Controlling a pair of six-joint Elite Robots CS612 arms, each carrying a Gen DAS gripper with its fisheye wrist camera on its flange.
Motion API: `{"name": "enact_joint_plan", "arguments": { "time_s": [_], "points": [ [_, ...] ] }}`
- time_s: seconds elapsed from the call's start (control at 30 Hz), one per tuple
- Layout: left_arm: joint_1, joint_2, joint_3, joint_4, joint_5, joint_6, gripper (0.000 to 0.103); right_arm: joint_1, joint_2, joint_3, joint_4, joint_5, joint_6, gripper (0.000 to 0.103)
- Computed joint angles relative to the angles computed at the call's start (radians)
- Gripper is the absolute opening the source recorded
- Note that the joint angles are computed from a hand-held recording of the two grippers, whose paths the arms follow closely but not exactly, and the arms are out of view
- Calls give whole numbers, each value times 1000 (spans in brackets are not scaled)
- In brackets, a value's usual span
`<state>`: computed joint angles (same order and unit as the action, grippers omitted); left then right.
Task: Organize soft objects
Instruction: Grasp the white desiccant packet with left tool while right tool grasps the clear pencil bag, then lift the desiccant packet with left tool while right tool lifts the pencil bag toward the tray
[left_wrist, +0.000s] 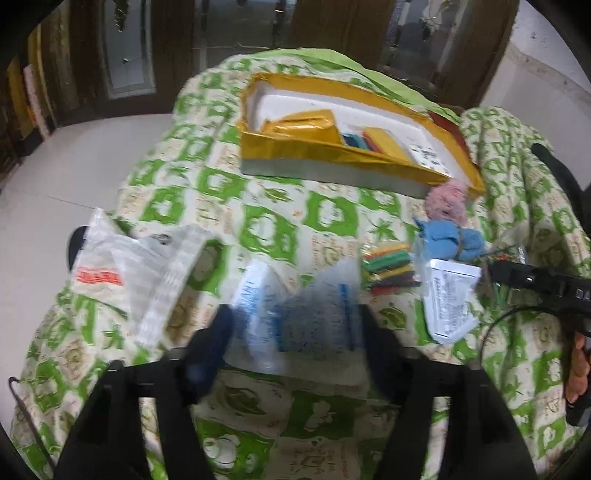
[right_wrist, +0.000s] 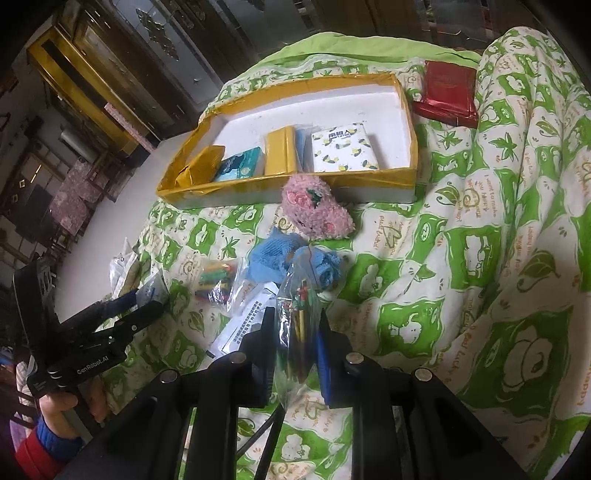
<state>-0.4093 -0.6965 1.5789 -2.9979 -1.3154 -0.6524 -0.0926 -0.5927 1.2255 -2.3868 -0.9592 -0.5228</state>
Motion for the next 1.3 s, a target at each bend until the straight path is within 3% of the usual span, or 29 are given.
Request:
{"name": "enact_joint_plan", "arguments": {
  "time_s": [0.1,0.27,0.37,0.4,0.43,0.57,0.63,1.0,1.3],
  "points": [
    [-1,-4,13,-40,21,-10,85,1,2,-2,2,1,-5,20],
    [5,7,-16,39,-15,2,86,2,2,-3,6,3,-10,20],
    [6,16,-34,85,-31,21,76,1,1,-2,7,2,-10,20],
    [5,17,-36,85,-33,29,69,1,1,-2,5,2,-9,20],
    [4,18,-35,76,-37,41,62,1,1,-2,6,3,-10,20],
    [-2,18,-31,59,-26,65,56,1,1,-1,4,2,-10,20],
    [-3,16,-24,32,-31,72,48,1,1,0,-1,5,-8,20],
    [2,2,21,-132,-43,31,45,-10,1,4,-40,57,24,20],
    [2,0,25,-143,-44,30,45,-6,1,7,-48,44,18,20]
  ]
}}
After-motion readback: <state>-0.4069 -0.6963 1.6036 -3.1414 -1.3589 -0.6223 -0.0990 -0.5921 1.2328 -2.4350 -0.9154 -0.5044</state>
